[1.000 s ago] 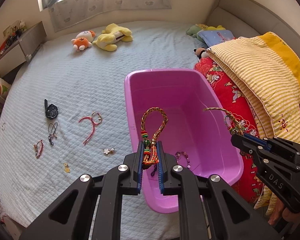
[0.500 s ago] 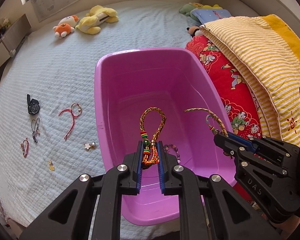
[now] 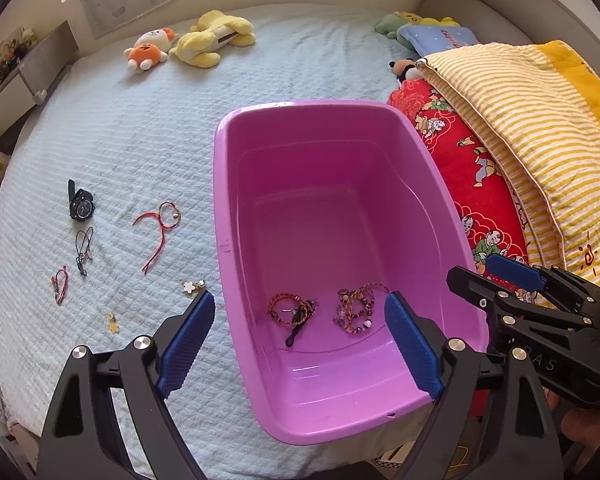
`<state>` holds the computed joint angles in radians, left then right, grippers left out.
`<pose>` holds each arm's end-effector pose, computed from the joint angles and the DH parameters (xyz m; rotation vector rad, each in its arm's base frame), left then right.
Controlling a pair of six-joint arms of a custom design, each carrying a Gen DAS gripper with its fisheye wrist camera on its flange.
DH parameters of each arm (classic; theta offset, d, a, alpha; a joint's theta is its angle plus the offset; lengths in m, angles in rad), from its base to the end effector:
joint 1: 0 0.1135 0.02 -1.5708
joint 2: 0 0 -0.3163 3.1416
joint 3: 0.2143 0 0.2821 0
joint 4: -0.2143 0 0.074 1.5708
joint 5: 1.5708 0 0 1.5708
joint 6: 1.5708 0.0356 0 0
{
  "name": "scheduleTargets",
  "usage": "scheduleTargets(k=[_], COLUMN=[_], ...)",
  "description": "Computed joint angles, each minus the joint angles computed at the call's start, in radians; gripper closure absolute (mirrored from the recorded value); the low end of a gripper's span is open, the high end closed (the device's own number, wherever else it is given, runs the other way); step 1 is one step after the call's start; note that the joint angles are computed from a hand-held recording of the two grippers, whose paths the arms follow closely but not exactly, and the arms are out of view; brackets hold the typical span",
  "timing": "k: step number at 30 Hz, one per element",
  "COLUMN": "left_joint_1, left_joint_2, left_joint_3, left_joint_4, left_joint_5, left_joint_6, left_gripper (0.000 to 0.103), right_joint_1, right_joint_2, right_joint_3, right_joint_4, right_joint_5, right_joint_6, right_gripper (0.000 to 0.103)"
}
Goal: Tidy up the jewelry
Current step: 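Open both tools to drop the braided bracelets into the tub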
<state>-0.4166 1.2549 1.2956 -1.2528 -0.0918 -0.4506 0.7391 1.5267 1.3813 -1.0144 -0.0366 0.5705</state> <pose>0.2145 -0.0914 0.3828 -0.0703 2.7757 -0.0958 0.2440 0.2241 0.3485 -0.2473 2.7997 0.3976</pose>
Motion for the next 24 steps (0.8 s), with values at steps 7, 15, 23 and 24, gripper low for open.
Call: scheduleTargets(k=[7,15,23,24], left_joint_1=[0.009,0.033,0.081,0.087], left_joint_2=[-0.030,-0.075,-0.140,-0.152], left_joint_3=[0.007,0.021,0.042,0.041], left_joint_4=[-0.023,-0.071,-0.134,-0.142], left_joint_5=[-0.017,-0.016,-0.027,-0.029], left_joint_6=[0.002,-0.001,0.001,-0.001], left_gripper=[0.018,0.018,0.018,0.018], right_joint_1=[0.018,0.069,0.109,0.114], right_joint_2=[-0.014,-0.031,-0.038,-0.039], right_joint_3=[0.010,0.020,0.052,0.059], right_joint_4=[-0.013,-0.028,-0.058,-0.062], right_joint_5=[-0.011,-0.010,-0.021,-0.021], right_joint_6=[0.019,0.060,0.067,0.065], right_gripper=[0.046,0.046,0.043,0.042])
